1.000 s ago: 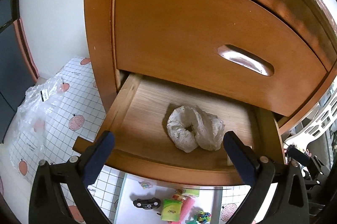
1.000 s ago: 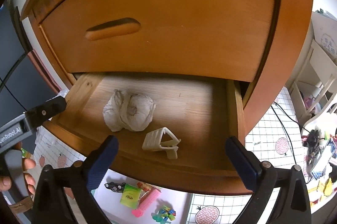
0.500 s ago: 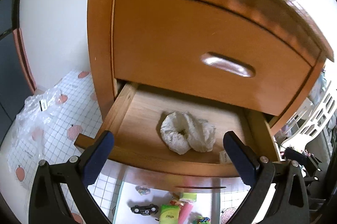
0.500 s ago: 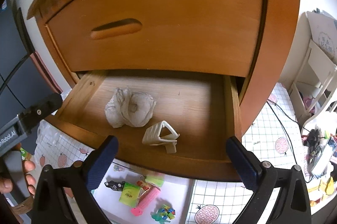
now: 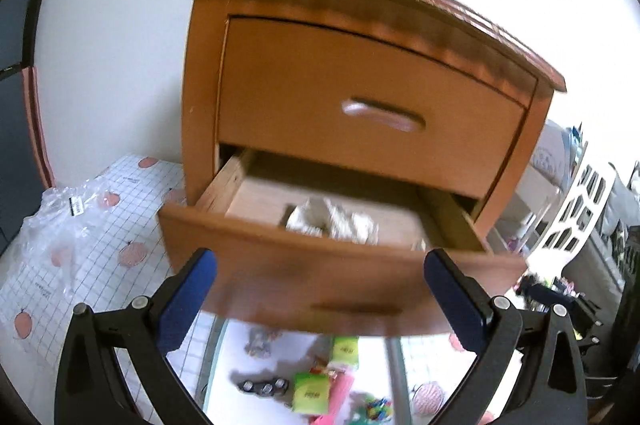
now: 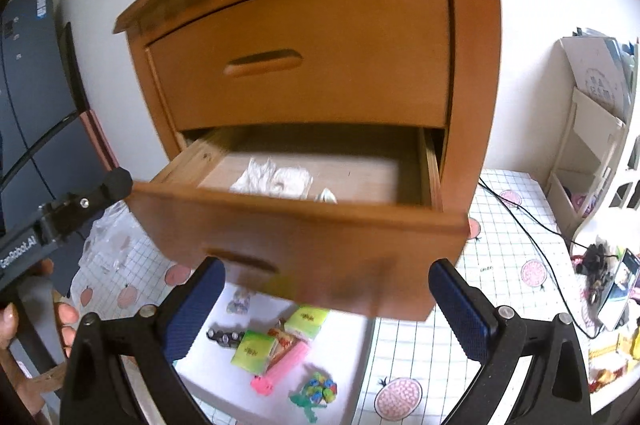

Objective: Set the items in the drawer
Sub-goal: 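Move both tools back over the white tray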

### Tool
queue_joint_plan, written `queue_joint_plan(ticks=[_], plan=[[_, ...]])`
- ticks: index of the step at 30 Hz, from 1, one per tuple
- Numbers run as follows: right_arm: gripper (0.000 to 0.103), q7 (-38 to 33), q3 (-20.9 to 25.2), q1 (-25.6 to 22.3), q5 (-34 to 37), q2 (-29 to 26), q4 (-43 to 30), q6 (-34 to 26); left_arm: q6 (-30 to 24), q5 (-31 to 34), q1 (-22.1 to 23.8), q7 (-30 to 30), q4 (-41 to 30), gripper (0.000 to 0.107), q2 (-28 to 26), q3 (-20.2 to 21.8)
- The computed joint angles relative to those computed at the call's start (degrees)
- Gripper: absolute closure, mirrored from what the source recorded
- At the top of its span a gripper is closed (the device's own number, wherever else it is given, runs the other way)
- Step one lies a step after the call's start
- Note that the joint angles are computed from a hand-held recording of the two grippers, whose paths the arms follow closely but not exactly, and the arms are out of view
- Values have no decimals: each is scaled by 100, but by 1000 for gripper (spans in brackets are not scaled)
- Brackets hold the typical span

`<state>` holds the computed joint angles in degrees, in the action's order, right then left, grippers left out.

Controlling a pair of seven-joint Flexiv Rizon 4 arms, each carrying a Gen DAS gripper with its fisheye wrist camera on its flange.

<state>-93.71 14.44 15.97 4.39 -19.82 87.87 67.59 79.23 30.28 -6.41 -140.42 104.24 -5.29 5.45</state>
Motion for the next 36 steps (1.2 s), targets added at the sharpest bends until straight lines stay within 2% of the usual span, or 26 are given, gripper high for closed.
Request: queue_joint_plan(ticks=[5, 7, 10, 12, 15, 20, 23, 25, 28, 30, 36], plan=[[0, -46, 30, -71, 90, 137, 465, 273, 105, 87, -1, -53, 432, 4, 183, -35], [0, 7, 25, -71, 103, 118, 565, 243, 175, -237, 62, 176, 649, 4, 160, -109], [0, 158, -33, -40, 38, 78, 710, 189, 252, -1265, 178, 923, 998, 4, 34, -280], [0, 190, -24, -47, 22, 26, 758, 98, 291, -1660, 164, 1108, 1122, 4, -57, -294], [0, 193, -16, -47, -24, -43, 841, -22, -124, -1385, -46, 655, 994, 4, -189, -69], [0, 119, 29, -42, -34, -214, 893, -87, -138, -1924, -14, 1076, 1152, 4, -458, -195], [0, 158, 46, -45, -3, -335, 886, -213, 18, -2485, 43, 1448, 1320, 4, -631, -327], [0, 341, -80, 66, -185, -400, 929, -327, 139, -3371, 319, 2141, 1568, 4, -722, -713], [0, 399, -107, 105, -337, -489, 948, -504, 181, -4289, 473, 2693, 1780, 4, -835, -1010], [0, 411, -140, 142, -463, -545, 972, -571, 129, -4589, 427, 2852, 1819, 4, -914, -1004], [0, 486, -94, 94, -355, -765, 820, -1023, 9, -4845, 235, 2901, 1794, 4, -1044, -796]])
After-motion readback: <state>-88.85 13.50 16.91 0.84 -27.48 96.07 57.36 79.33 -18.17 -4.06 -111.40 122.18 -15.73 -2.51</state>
